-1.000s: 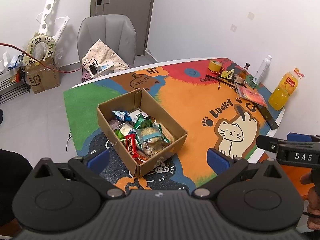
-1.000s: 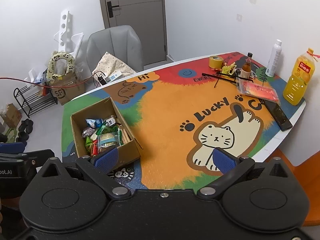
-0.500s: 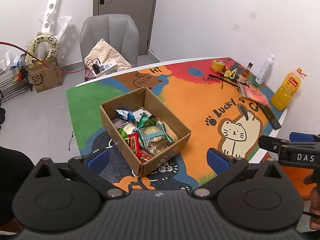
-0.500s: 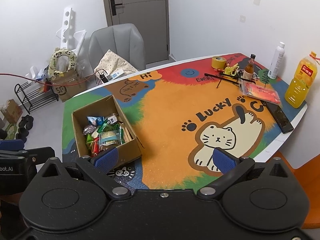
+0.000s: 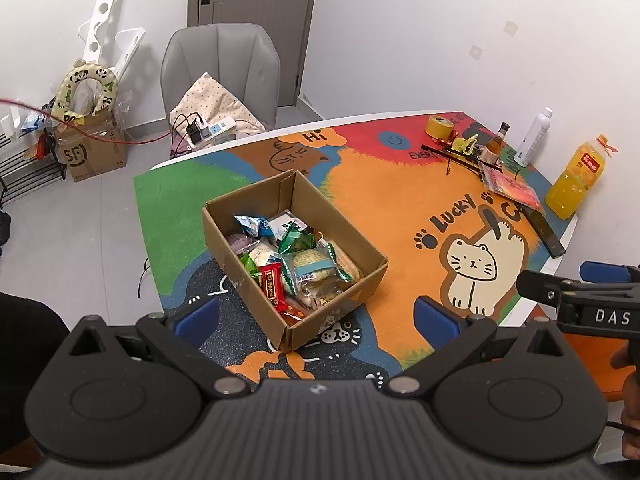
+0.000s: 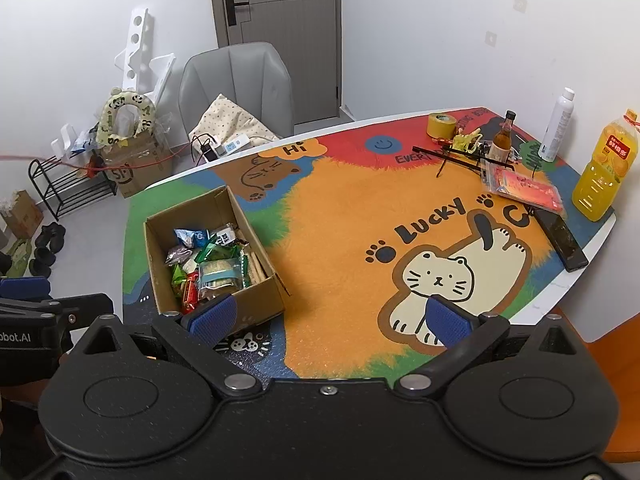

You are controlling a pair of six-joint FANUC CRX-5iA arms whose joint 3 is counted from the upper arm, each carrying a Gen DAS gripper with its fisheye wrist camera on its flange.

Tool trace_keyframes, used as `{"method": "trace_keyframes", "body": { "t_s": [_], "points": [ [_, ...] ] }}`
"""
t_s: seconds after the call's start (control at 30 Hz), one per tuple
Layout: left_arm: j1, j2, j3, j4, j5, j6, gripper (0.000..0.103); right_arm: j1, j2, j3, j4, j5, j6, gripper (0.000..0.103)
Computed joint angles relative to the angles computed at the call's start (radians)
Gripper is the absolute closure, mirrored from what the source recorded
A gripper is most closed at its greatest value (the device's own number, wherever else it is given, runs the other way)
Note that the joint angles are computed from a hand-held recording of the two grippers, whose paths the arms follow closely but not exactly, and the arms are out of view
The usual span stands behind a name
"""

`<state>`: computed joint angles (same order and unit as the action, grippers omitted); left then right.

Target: Organize snacks

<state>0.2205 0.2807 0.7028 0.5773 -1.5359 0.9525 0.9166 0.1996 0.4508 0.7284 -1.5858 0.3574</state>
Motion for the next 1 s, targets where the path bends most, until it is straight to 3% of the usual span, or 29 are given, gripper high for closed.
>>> {"method": "trace_keyframes", "body": {
  "t_s": [1.0],
  "points": [
    [-0.008,0.013,0.015,-0.005,0.014,-0.012,0.000,-0.012,0.020,0.016,0.006,-0.009,0.009,0.000]
  ]
}}
